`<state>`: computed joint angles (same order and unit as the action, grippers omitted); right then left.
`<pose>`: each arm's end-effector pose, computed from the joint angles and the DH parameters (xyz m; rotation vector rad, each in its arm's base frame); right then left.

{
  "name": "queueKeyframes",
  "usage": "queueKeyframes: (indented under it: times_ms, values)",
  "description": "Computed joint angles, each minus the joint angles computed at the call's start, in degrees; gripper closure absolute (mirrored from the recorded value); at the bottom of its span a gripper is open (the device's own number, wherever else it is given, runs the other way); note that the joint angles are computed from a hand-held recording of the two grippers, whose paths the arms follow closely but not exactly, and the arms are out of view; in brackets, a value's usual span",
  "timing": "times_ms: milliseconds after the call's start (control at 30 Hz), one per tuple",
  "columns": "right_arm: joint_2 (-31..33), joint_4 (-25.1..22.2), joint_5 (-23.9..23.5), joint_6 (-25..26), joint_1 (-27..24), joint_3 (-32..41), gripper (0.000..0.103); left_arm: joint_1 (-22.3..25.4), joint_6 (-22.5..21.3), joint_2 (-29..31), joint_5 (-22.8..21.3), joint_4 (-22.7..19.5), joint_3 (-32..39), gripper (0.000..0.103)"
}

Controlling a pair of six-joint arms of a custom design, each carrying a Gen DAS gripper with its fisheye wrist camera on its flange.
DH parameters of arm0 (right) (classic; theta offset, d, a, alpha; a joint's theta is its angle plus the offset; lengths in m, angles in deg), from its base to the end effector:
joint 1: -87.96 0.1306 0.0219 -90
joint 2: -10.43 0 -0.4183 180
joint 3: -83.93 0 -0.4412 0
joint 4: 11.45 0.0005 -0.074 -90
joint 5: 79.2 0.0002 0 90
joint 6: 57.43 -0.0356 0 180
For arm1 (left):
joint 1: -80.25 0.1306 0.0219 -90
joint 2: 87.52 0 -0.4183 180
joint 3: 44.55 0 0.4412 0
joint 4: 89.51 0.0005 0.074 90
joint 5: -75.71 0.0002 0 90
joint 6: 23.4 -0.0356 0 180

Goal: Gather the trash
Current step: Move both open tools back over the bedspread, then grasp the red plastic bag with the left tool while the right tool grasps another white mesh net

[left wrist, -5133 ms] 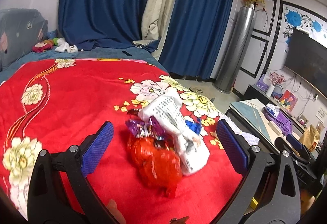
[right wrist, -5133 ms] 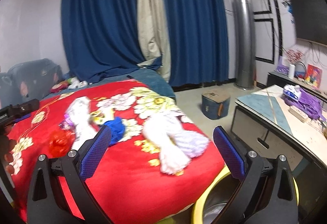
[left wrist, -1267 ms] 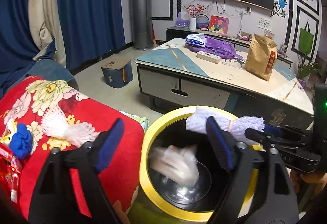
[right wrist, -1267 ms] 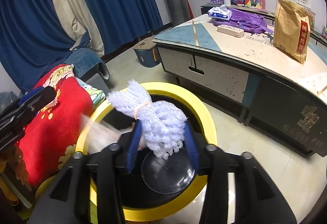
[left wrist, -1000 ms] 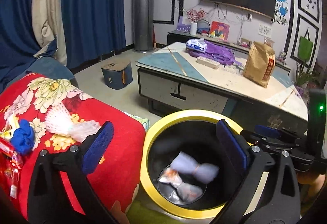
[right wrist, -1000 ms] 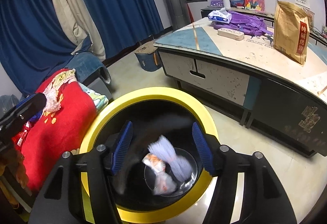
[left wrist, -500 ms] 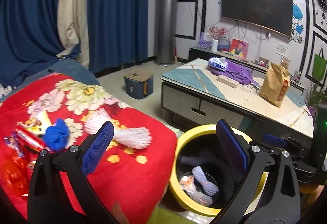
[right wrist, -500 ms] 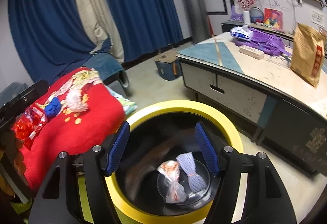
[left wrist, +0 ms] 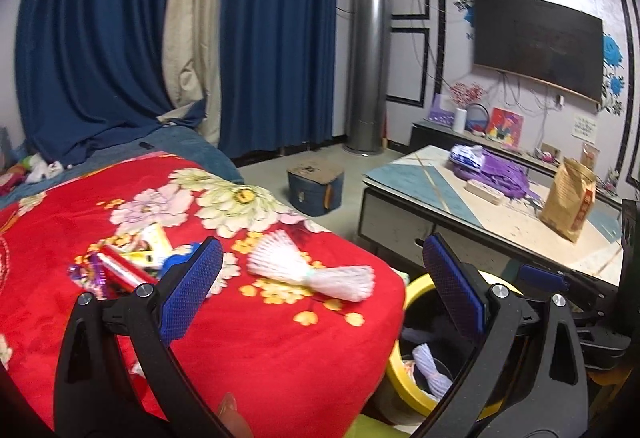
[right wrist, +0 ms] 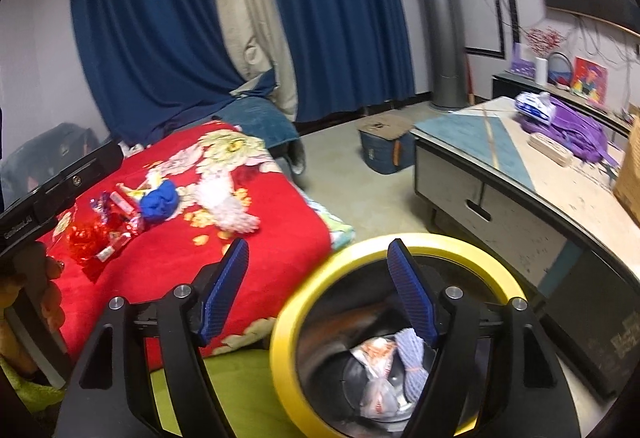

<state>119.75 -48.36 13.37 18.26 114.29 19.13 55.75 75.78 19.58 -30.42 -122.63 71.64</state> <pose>0.6220 0.3055 0.5139 -0.1965 2.1254 0.3742 0.6220 -0.2732 0.5559 0.0829 1.9724 -0.1030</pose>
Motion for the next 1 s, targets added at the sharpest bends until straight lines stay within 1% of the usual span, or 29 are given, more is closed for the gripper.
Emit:
queueKeyframes:
  times_ms: [333, 667, 833, 867, 1000]
  values:
    - [4.7, -3.1, -2.0, 4.5, 2.6, 7.4, 0.033, 2.5, 2.1, -3.6, -3.9, 1.1, -4.4, 0.011]
    - [10.1, -6.7, -3.8, 8.5, 4.7, 15.5, 0.030, 5.1, 5.2, -6.5, -7.4, 0.2, -7.7, 0.011]
    - [14.6, -9.7, -4.8, 10.0, 5.1, 22.4, 0.028, 6.4, 7.4, -7.9, -9.2, -1.1, -9.4, 0.011]
    - [16.1, -10.8, -5.0, 10.1, 5.2, 24.7, 0.027, 6.7, 7.9, -8.2, -9.6, -1.5, -9.8, 0.011]
    - [20.7, -13.8, -4.5, 10.1, 5.4, 31.6, 0.027, 8.1, 10.2, -9.2, -10.0, -3.0, -11.2, 0.011]
